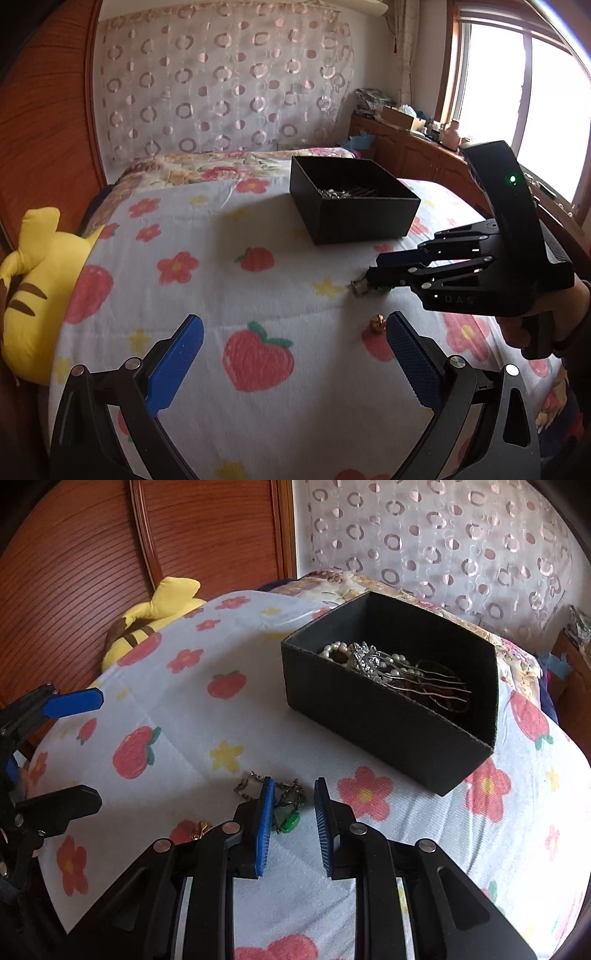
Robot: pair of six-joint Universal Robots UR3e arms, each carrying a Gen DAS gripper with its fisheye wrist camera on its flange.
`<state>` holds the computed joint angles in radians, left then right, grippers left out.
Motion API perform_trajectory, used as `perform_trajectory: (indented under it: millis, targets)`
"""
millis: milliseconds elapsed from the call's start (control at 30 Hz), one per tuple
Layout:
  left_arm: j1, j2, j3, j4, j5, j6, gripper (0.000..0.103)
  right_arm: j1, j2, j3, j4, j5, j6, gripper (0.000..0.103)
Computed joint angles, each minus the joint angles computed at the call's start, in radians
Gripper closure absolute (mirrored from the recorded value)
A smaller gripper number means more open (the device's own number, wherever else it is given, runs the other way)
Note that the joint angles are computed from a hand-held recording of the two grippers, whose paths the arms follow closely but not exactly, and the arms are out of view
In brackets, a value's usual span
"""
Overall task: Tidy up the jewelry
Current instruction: 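Grasp the green pendant with the right tool, then grasp the small gold bead with the left tool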
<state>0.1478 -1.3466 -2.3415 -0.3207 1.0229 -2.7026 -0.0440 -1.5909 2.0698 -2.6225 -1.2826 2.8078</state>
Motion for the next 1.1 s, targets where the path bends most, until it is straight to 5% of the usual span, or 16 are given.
perform_trajectory:
  millis: [200,600,833,1100]
  targets:
    - [-0.009,0.014,-0.010,-0.010,0.002,0.000,0.008,0.026,-0.049,0.040,-0.002,-0.039,-0.043,0.090]
    - [-0.157,-0.073,0.095,-0.091,0.058,0.033,0.009,-0.159,-0.297,0.133,0.071,0.071,-0.143,0.090]
    - [-0.265,-0.181,0.194,-0.129,0.133,0.023,0.055,-0.284,-0.444,0.163,0.181,0.149,-0.214,0.090]
    - [-0.318,-0.241,0.222,-0.078,0.196,0.030,0.090,-0.322,-0.483,0.185,0.201,0.173,-0.236,0.090]
